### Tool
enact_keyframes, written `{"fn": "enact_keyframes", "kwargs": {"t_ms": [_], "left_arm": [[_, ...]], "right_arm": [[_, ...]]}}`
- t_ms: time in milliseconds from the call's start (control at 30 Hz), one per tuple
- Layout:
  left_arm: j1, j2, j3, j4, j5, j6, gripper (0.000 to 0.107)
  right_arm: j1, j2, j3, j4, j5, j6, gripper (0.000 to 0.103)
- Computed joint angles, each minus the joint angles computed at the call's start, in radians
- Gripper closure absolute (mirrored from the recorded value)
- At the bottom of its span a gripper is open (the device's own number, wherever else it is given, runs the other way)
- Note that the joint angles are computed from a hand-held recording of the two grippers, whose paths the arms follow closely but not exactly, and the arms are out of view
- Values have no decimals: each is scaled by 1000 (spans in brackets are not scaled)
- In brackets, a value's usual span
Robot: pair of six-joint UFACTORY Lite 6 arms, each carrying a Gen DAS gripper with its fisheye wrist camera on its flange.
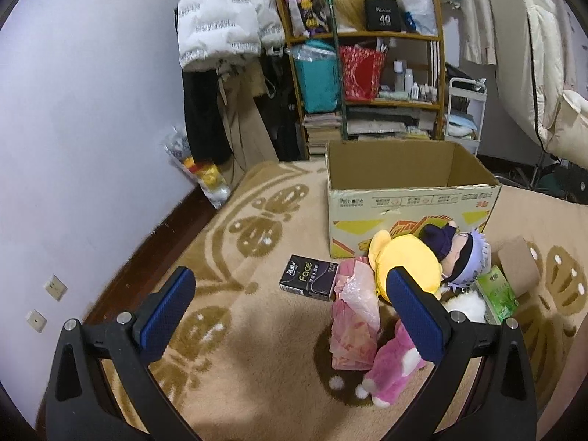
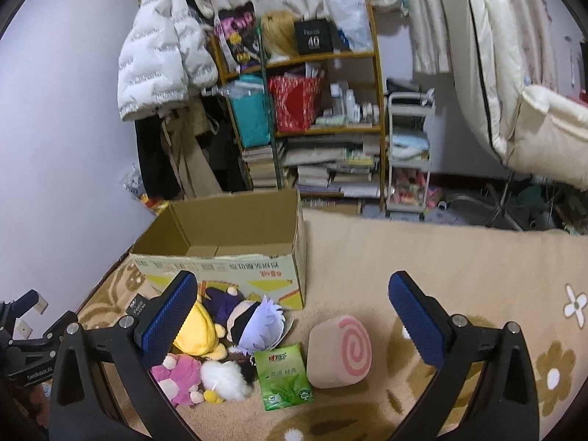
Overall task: Organize soft objects
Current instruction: 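Lower the left tool onto the black Face tissue pack while the right tool grasps the pink swirl cushion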
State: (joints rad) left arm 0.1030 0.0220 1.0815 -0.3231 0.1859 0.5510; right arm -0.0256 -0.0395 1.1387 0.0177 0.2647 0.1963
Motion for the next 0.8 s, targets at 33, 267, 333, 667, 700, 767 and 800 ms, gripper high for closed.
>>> {"fn": "enact_keyframes", "kwargs": {"t_ms": [33, 267, 333, 667, 700, 767, 800], "left_arm": [[-1, 33, 28, 22, 7, -25, 5], [-9, 279, 222, 108, 37, -133, 5], [-20, 344, 276, 181, 42, -210, 5], [-51, 609, 510, 285, 106, -311, 5], [-53, 629, 530, 289, 114, -314, 5], [-59, 663, 561, 297, 127, -317, 5], [-63, 678, 573, 310, 130, -329, 5]], "right_arm": [[0, 19, 10, -3, 0, 1, 0], [-1, 202, 122, 15, 43, -3, 0], [-6, 242, 140, 24, 47, 0, 0], [-57, 406, 228, 141, 104, -60, 0], [-62, 413, 227, 155, 106, -67, 0], [-79, 448, 247, 202, 125, -94, 3], [-91, 468, 258, 240, 138, -117, 4]]}}
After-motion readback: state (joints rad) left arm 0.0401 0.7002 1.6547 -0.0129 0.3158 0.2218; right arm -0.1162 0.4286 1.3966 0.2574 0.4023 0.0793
